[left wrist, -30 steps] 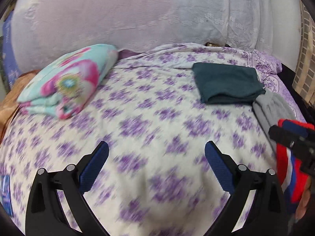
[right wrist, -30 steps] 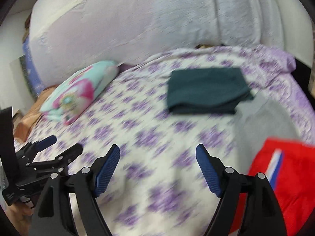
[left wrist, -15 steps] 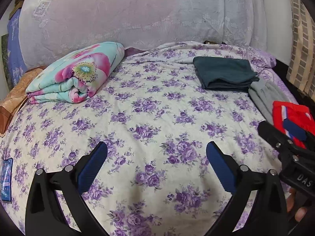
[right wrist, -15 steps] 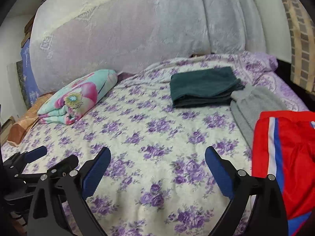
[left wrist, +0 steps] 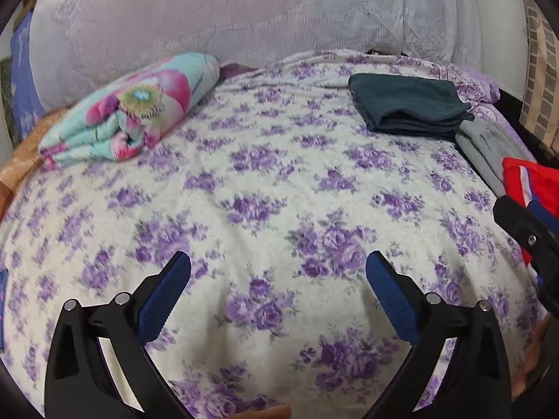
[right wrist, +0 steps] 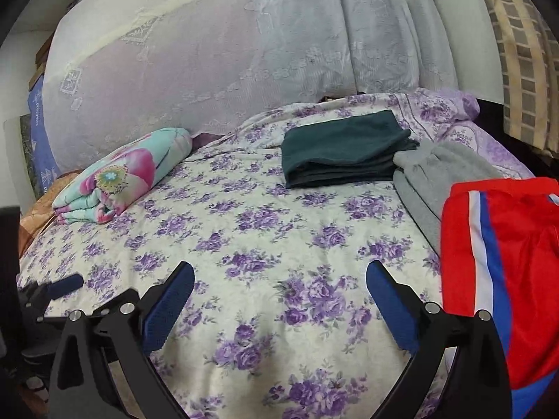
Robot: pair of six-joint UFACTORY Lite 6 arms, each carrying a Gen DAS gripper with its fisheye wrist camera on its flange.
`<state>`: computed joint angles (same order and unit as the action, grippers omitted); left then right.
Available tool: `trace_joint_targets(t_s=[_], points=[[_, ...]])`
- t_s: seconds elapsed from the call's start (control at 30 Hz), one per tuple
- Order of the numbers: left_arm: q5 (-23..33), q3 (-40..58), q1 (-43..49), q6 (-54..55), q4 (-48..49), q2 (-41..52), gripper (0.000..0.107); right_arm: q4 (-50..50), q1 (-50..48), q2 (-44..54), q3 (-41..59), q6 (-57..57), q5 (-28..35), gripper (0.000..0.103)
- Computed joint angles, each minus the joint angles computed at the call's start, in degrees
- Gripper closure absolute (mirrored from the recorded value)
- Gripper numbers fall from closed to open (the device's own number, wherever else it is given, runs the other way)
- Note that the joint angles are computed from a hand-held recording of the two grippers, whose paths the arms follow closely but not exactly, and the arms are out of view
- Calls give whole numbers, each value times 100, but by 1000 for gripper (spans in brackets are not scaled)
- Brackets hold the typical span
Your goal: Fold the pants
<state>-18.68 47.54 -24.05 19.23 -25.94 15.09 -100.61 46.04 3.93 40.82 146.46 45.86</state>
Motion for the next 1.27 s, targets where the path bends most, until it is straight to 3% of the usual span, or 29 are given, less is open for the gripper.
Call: trace_joint_targets(t_s=[0.57,1.27], points=[[587,177,344,-2051,2045,196,9,2,137,46,19,38,-28,4],[627,93,339,-2199,2207,125,9,-145,-154,110,18,102,-597,4]])
